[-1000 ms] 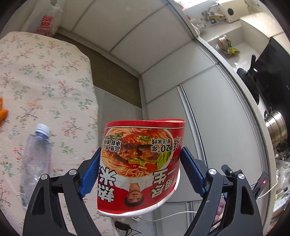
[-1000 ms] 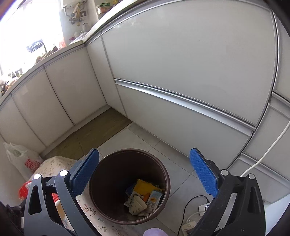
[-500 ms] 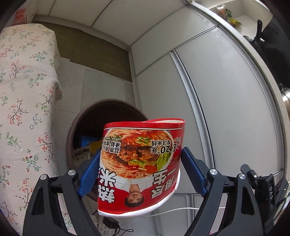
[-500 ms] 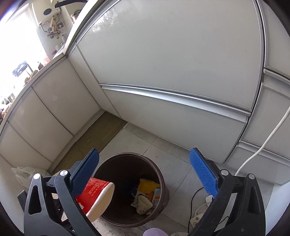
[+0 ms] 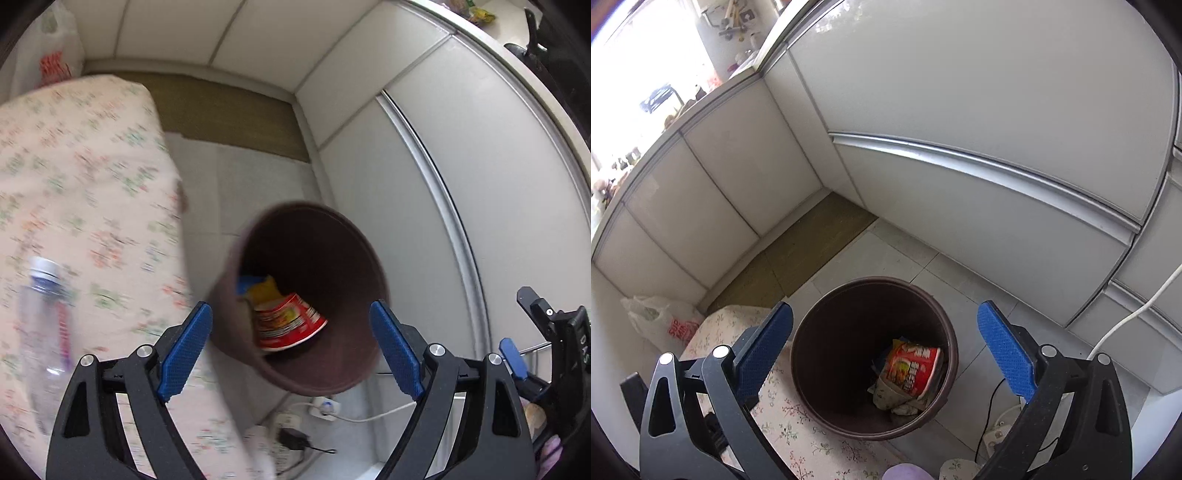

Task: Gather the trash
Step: 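Return both tools to the table and grasp the second orange peel with the left tool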

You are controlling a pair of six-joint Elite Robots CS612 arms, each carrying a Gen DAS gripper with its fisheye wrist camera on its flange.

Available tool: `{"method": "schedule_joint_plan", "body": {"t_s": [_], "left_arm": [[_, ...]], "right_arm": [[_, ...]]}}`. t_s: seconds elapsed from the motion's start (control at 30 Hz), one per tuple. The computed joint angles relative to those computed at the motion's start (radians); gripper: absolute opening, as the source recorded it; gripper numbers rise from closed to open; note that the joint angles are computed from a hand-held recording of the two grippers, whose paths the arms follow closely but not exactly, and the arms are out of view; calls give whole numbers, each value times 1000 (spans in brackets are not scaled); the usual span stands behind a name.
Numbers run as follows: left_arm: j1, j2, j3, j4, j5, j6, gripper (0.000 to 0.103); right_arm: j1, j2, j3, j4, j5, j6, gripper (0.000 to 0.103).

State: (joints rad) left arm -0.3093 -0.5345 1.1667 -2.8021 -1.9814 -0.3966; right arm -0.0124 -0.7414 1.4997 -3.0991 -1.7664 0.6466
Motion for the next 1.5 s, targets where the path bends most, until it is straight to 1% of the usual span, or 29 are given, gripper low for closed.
{"method": "schedule_joint_plan", "body": {"t_s": [0.1, 0.17, 0.27, 0.33, 0.47, 0.53, 0.63, 0.67, 0.77, 0.83, 0.97, 1.1, 1.2, 1.27, 1.3, 1.37, 1.4, 1.43, 1.47, 1.5], "left_arm": [[24, -19, 18, 22, 73, 21, 85], [46, -23, 16, 62, 117, 26, 85], [79, -25, 9, 136, 185, 43, 85], [102, -17, -14, 209, 229, 55, 85], [140, 1, -43, 314, 322, 83, 85], [156, 17, -64, 360, 355, 92, 85], [178, 40, -90, 413, 366, 91, 85], [181, 39, -86, 416, 370, 89, 85], [189, 60, -106, 434, 370, 104, 85], [190, 73, -116, 434, 389, 112, 85], [195, 97, -144, 440, 395, 113, 85], [190, 105, -145, 413, 443, 164, 84], [188, 104, -137, 395, 448, 191, 82], [190, 98, -121, 372, 443, 195, 80], [190, 93, -111, 361, 444, 199, 76], [187, 85, -94, 342, 441, 205, 62], [187, 78, -82, 338, 442, 208, 52], [188, 68, -66, 335, 437, 207, 44], [189, 60, -53, 333, 431, 203, 41], [191, 53, -39, 327, 424, 197, 35]], "right_arm": [[6, 12, -33, 72, 79, -66, 96], [15, 21, -56, 122, 116, -111, 96], [34, 33, -83, 156, 145, -167, 96], [47, 40, -100, 170, 161, -205, 96], [66, 54, -133, 210, 230, -266, 96], [77, 64, -154, 237, 250, -293, 96], [96, 77, -183, 272, 239, -330, 96], [103, 82, -192, 282, 236, -342, 96], [119, 96, -217, 311, 233, -367, 96], [127, 106, -234, 333, 233, -382, 96], [146, 123, -263, 364, 221, -412, 96], [157, 136, -288, 391, 212, -436, 96], [163, 145, -303, 409, 204, -451, 96], [166, 151, -314, 421, 198, -456, 96], [167, 153, -318, 425, 197, -459, 96], [170, 157, -324, 434, 197, -466, 96], [172, 159, -327, 440, 197, -470, 96], [173, 161, -329, 444, 197, -473, 96], [175, 163, -332, 449, 198, -476, 96], [177, 165, -336, 455, 202, -479, 96]]}}
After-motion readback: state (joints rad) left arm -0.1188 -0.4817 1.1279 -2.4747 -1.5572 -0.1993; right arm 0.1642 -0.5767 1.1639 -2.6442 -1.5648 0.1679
